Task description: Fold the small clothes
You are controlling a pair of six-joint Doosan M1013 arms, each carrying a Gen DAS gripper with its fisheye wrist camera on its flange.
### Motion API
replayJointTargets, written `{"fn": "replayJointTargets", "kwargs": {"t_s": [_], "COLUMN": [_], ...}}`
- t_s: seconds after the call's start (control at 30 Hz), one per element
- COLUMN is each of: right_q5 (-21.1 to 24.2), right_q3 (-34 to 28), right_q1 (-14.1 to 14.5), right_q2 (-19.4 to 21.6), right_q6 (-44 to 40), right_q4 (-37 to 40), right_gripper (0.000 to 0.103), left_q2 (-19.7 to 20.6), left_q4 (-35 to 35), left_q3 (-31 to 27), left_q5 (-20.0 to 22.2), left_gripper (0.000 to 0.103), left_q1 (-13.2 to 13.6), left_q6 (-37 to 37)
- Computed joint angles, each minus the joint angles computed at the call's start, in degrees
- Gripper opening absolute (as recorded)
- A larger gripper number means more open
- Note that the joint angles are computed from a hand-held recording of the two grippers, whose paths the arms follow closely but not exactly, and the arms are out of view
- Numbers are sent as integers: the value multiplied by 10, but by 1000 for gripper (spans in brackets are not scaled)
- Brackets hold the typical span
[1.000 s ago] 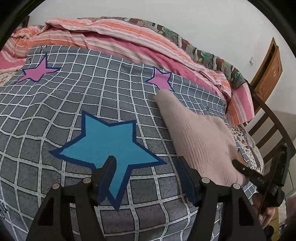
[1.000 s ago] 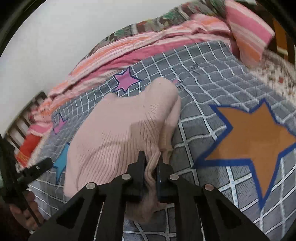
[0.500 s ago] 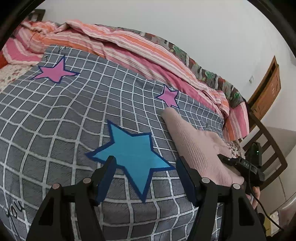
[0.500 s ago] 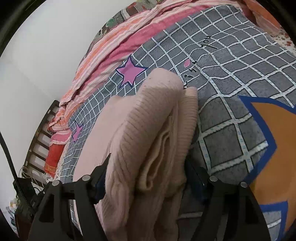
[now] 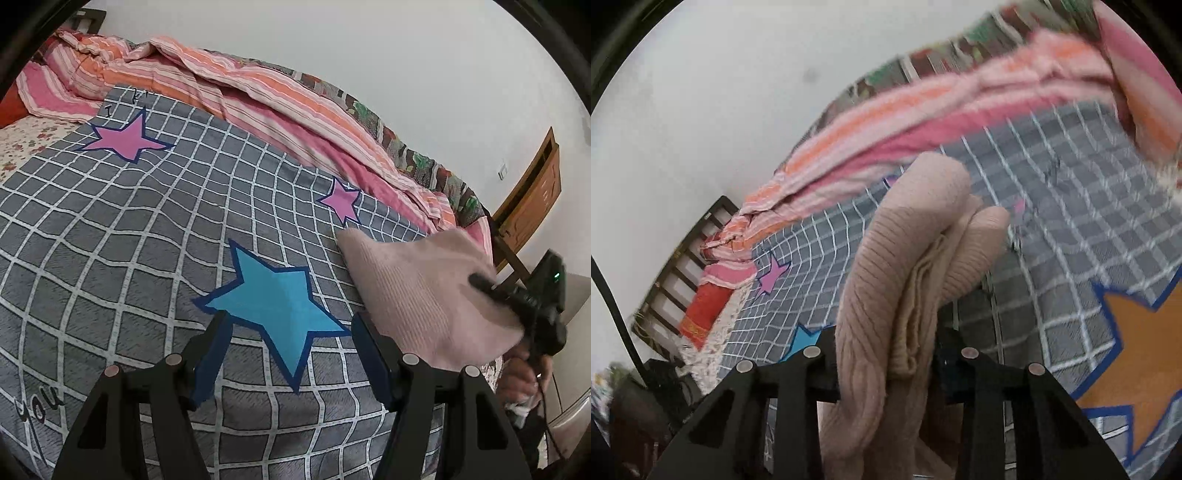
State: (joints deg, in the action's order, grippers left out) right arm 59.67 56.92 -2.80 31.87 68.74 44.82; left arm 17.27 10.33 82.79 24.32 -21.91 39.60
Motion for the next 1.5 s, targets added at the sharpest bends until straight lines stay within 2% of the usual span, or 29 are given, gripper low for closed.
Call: {"fn": "replayJointTargets", "kwargs": {"t_s": [0.2,0.33,0.43,0.6,0.7,0.8,0.83,0.97,1.0,1.03,1.1,1.17,1.3,1.37,1.43,1.5], "right_q5": [-28,-15,-2,18,18,12,11,32,27,0,-2,-11,-32,-29,-26,-21], "right_q3": [-29,-61,-85,-144,-162,-152,-148,-135,-123,-94,-71,-42,7,14,30,37], "right_q1": [24,38,48,66,59,49,48,47,48,47,39,32,24,23,19,18], "right_q2": [-15,-7,4,37,60,80,86,108,106,94,82,62,27,20,11,8], "right_q6": [36,68,78,89,92,98,108,158,145,122,93,55,-13,-16,-30,-41], "right_q4": [-104,-155,-167,-135,-26,65,71,-30,-65,-98,-81,-61,-47,-55,-44,-29], "right_gripper": [31,30,29,29,29,29,30,30,30,30,31,31,31,31,31,31], "left_q2": [-10,-11,-13,-12,-11,-1,5,25,30,36,46,58,83,93,99,103], "left_q4": [-4,-30,-32,-39,-30,-61,-68,-87,-105,-123,-136,-116,-52,-44,-44,-44], "left_q3": [20,29,33,34,27,11,2,-22,-27,-34,-49,-68,-110,-123,-131,-138], "left_q5": [-21,-36,-44,-47,-36,-13,1,30,34,40,58,79,135,151,149,153], "left_gripper": [65,65,65,65,65,65,65,65,65,65,65,64,63,46,42,30], "left_q1": [6,12,15,22,24,26,24,17,15,13,7,-4,-25,-29,-31,-32], "left_q6": [-13,6,6,14,17,72,91,138,160,184,219,236,224,222,215,209]}}
